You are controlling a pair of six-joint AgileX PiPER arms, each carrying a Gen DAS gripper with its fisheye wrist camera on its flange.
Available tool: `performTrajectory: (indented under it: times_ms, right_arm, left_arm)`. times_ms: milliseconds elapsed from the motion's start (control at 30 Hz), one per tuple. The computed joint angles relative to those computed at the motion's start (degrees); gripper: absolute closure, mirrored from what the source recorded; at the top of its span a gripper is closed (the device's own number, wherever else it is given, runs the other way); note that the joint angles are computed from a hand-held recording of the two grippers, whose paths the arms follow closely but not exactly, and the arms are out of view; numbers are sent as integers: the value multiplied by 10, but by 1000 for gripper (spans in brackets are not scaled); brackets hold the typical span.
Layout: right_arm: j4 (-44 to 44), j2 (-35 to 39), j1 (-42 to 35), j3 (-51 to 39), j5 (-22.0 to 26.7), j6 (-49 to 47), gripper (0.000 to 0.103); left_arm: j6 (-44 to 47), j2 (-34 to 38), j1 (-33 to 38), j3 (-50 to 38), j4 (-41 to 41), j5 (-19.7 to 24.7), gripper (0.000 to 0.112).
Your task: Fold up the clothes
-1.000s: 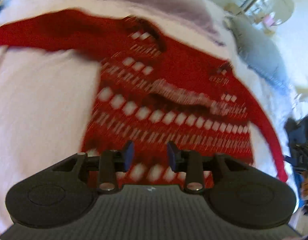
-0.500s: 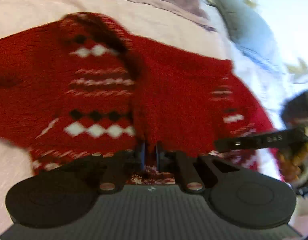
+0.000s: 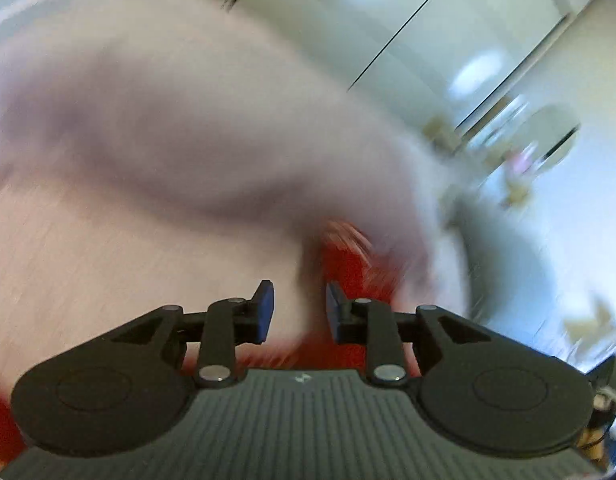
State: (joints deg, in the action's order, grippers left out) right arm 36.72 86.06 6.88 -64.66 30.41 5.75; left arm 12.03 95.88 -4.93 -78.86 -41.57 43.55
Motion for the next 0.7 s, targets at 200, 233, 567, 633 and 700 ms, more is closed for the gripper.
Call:
performTrajectory:
  times_ms: [200, 233, 567, 633, 700]
  right_arm:
    - [-151, -61, 114, 148, 21, 157, 25]
    - [-160, -80, 123, 165, 22, 187, 25]
    - [-279, -121, 197, 152, 96, 377, 25]
    - [-307, -109, 212, 129, 114, 403, 25]
    - [-334, -100, 228, 127, 112, 429, 25]
  left_arm:
    - [-22, -187, 145, 263, 49, 27, 89]
    - [-29, -212, 185, 279, 65, 34, 85]
    - [-128, -125, 403, 223, 165, -129, 61]
    - [-187, -81, 389, 202, 225, -162, 67]
    - [-246, -46, 372, 179, 298, -175, 112]
